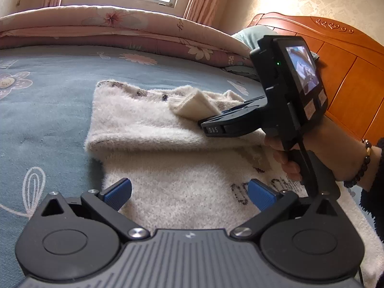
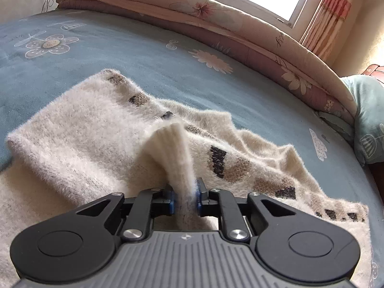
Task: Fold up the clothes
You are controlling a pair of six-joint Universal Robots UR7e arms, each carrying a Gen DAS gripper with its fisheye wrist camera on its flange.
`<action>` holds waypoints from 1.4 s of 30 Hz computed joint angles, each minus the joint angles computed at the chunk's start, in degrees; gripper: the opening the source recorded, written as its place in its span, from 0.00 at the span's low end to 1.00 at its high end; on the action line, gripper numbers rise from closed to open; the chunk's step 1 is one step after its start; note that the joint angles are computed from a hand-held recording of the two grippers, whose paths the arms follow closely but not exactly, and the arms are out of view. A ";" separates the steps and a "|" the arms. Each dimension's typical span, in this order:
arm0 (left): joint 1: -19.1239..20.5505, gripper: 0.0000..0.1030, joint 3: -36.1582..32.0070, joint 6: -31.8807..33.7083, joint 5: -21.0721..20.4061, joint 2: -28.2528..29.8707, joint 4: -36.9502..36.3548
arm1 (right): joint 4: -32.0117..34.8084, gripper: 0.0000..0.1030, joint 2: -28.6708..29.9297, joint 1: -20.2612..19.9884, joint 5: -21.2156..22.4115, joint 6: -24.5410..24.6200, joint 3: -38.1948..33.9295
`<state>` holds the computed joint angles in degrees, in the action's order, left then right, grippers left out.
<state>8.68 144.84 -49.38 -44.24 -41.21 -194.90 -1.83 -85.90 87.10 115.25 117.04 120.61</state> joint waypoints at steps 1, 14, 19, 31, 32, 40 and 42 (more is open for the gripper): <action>-0.02 0.99 -0.06 0.05 -0.02 -0.01 0.31 | 0.07 0.32 -0.05 0.18 0.42 0.44 0.03; -0.45 0.99 -0.78 0.74 -0.29 -0.11 3.06 | 29.61 0.81 -15.81 6.50 10.76 12.43 -7.92; -1.14 0.99 -0.95 0.15 -0.28 -0.08 4.78 | 33.26 0.84 -22.70 9.23 19.06 13.47 -9.62; -2.25 0.99 -1.24 0.08 -0.32 0.98 6.17 | 23.20 0.94 -36.41 -33.70 -15.03 7.12 -0.05; -1.96 0.99 -1.42 0.18 -0.43 1.15 5.92 | 22.28 0.94 -35.63 -36.12 -18.29 8.49 0.05; -1.32 0.99 -2.23 1.13 -0.41 2.17 5.95 | 8.93 0.93 -30.49 -40.36 -24.41 13.20 0.49; -1.33 0.99 -2.29 1.14 -0.45 2.28 6.04 | 6.73 0.93 -29.85 -40.79 -23.82 12.21 0.15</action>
<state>7.35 142.55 -48.24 -44.69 -38.93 -188.86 4.90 -115.74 46.31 91.44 129.24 120.76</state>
